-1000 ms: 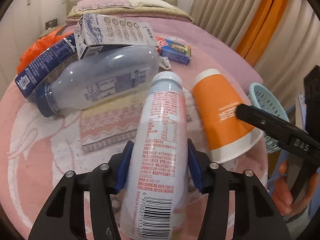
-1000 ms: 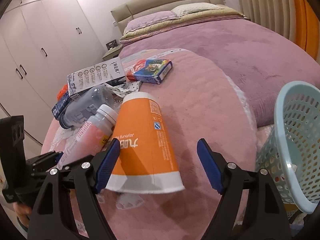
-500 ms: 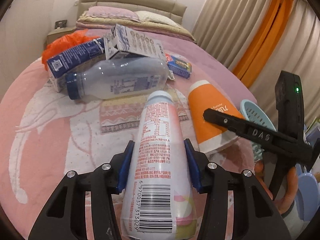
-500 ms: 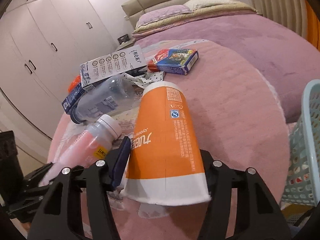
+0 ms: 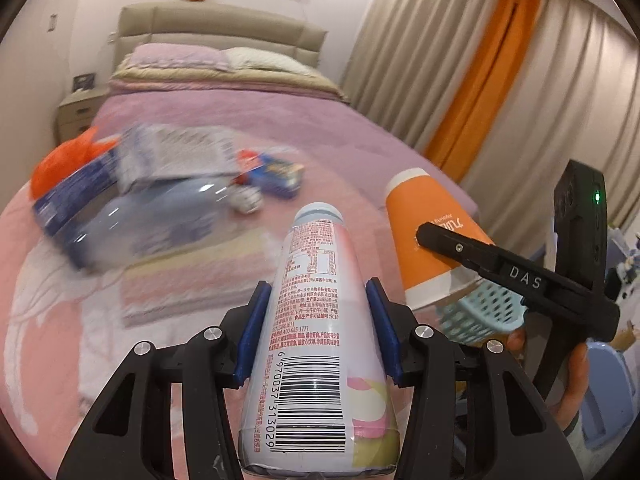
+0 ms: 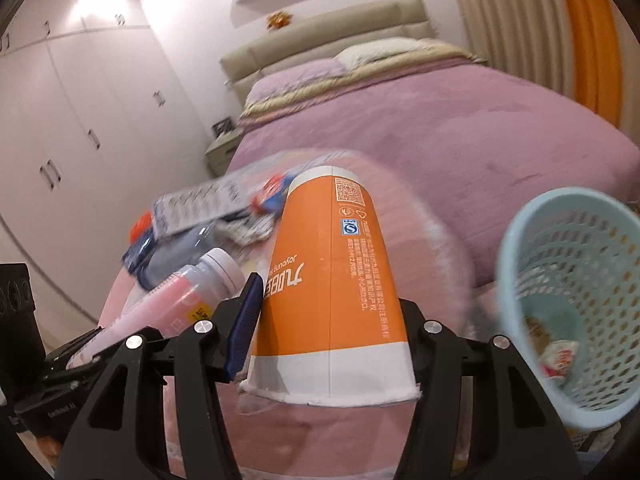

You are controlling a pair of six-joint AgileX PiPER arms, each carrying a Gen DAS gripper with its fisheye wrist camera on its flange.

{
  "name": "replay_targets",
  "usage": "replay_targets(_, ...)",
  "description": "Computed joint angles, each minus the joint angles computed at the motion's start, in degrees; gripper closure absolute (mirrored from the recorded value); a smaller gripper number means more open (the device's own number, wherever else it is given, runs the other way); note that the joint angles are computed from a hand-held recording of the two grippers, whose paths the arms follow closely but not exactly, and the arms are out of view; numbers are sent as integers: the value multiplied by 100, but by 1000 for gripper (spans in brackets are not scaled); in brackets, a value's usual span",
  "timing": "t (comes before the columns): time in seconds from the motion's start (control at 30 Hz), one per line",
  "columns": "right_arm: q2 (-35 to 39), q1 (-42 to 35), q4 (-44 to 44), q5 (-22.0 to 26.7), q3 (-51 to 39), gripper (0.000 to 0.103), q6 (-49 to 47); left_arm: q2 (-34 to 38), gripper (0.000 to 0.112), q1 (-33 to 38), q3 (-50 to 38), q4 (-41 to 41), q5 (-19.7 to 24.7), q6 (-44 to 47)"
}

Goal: Collect trash
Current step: 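Carry the bottle and orange cup over the basket and release both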

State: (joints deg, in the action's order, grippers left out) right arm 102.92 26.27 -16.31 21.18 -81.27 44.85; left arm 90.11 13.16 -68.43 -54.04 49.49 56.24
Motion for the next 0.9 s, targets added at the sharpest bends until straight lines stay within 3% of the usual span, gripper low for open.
replay_targets(0.13, -461, -256, -1001, 88, 404, 50, 933, 177, 65, -665, -446, 10, -61, -204)
replay_targets(0.23, -748, -523, -1567, 194, 696, 50, 1448, 527, 65, -1118, -936, -139, 181, -302)
replay_targets(0.37, -1069, -1205, -1465, 126, 1205, 50, 1566, 1138, 65, -1887, -1731, 64, 196, -738)
replay_targets(0.57, -1100, -2179, -421, 66, 1698, 50, 792, 2229, 65, -2900, -2944, 574, 201, -1470)
replay_targets(0.7, -918, -2371, -579, 156, 1847, 50, 1009, 3043, 65, -3362, -3738, 1027, 352, -2114)
replay_targets(0.9, -697, -2456, -977, 389, 1829, 48, 1333, 3234, 64, -3581, -3723, 1407, 131, -2276)
